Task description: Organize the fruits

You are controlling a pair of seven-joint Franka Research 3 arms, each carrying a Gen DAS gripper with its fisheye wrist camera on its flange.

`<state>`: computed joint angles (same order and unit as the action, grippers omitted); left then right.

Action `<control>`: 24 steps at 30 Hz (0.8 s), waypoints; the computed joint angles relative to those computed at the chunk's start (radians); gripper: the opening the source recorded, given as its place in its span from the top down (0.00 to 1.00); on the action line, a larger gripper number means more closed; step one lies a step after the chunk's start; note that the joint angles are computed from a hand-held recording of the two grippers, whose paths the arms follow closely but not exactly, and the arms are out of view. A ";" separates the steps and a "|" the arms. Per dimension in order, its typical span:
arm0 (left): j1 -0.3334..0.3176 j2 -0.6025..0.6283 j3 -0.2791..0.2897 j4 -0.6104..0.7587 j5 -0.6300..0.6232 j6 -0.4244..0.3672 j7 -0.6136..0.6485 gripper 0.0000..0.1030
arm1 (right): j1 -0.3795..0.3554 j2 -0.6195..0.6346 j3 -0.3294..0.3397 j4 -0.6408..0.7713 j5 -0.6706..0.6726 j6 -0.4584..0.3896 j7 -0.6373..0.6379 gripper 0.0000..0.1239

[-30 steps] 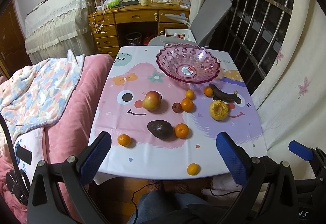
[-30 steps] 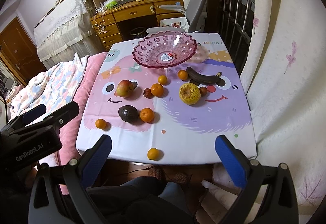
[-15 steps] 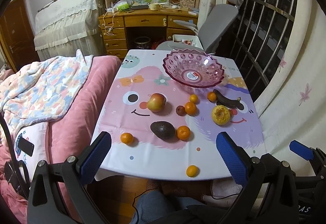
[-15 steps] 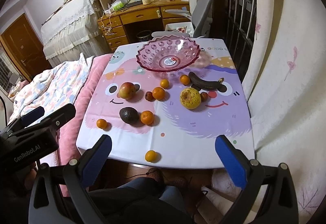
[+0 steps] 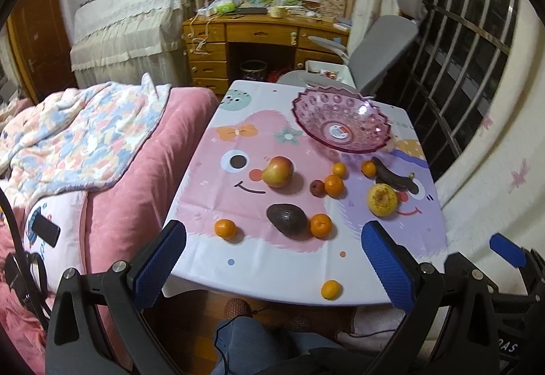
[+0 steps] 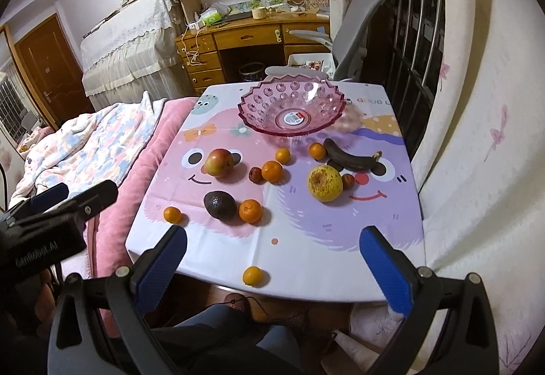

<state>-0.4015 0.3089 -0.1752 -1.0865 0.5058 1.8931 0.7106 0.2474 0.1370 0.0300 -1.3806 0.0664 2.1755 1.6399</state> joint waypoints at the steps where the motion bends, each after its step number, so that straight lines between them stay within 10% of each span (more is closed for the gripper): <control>1: 0.007 -0.004 0.002 -0.007 -0.007 0.001 -0.001 0.01 | 0.002 0.000 0.001 -0.005 -0.003 0.012 0.000 0.18; 24: 0.215 0.231 -0.002 0.181 -0.356 -0.145 0.409 0.03 | 0.121 0.071 -0.019 -0.126 -0.285 0.221 0.303 0.18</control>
<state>-0.1861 0.5397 -0.1772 -0.9059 0.1496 1.7485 1.1194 0.3686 0.2081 0.0110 -1.5065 -0.2181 2.3968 1.9433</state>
